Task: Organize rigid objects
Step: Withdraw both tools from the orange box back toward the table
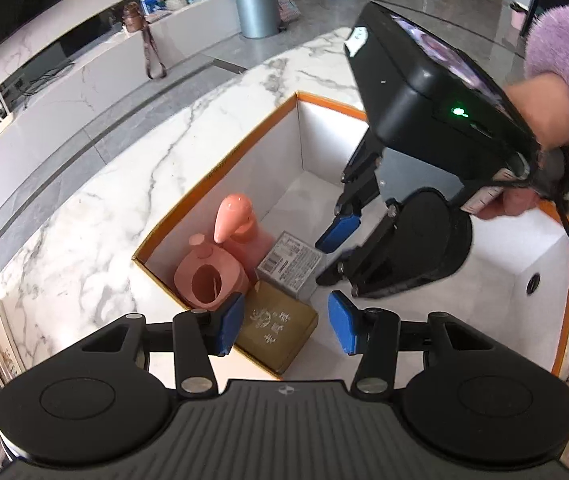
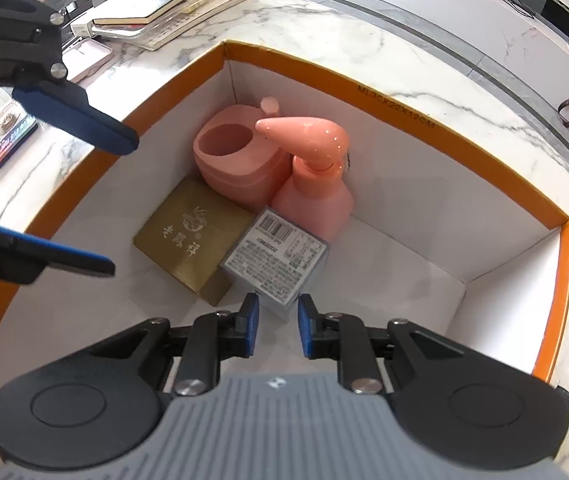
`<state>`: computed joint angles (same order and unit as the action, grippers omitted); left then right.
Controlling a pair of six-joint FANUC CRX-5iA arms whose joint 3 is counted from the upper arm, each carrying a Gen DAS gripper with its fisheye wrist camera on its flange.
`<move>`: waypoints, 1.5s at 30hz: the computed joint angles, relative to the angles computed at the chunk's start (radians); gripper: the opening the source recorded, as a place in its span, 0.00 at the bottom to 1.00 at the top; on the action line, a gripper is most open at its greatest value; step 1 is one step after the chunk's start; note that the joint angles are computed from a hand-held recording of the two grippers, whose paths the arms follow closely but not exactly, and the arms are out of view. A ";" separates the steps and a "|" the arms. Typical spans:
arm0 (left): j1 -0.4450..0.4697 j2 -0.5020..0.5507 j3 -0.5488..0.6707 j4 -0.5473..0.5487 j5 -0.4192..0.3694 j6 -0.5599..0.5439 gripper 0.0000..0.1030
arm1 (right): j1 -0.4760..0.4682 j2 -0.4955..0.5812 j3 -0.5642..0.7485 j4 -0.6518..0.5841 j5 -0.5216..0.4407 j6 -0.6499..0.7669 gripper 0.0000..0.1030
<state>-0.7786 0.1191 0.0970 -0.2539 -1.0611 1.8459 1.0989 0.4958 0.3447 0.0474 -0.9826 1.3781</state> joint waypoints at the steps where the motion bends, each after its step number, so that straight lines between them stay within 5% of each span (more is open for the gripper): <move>1: -0.014 -0.002 0.006 -0.015 -0.004 0.028 0.56 | 0.003 -0.009 -0.007 0.003 0.002 -0.006 0.27; 7: -0.076 -0.020 0.027 -0.047 0.035 0.156 0.52 | 0.022 -0.159 -0.146 0.023 0.061 -0.048 0.28; 11: -0.121 -0.023 0.051 -0.045 0.056 0.226 0.40 | 0.030 -0.269 -0.245 0.048 0.097 -0.126 0.34; 25: -0.199 0.154 0.226 0.052 0.122 0.187 0.31 | 0.053 -0.757 -0.771 0.342 0.167 -0.797 0.34; 34: -0.207 0.440 0.546 0.096 -0.107 -0.018 0.33 | -0.014 -0.817 -0.922 0.275 0.222 -1.081 0.35; 38: -0.184 0.576 0.715 0.111 -0.238 -0.111 0.55 | -0.049 -0.776 -0.937 0.213 0.253 -1.106 0.37; 41: -0.164 0.693 0.876 0.124 -0.366 -0.164 0.60 | -0.073 -0.772 -0.958 0.201 0.288 -1.140 0.49; 45: -0.123 0.829 1.065 0.205 -0.498 -0.164 0.60 | -0.099 -0.740 -0.944 0.140 0.319 -1.051 0.48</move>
<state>-0.9013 0.9480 1.1622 -0.0485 -1.5589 1.6815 1.0002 -0.2446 -0.5988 0.1876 -0.6636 0.3276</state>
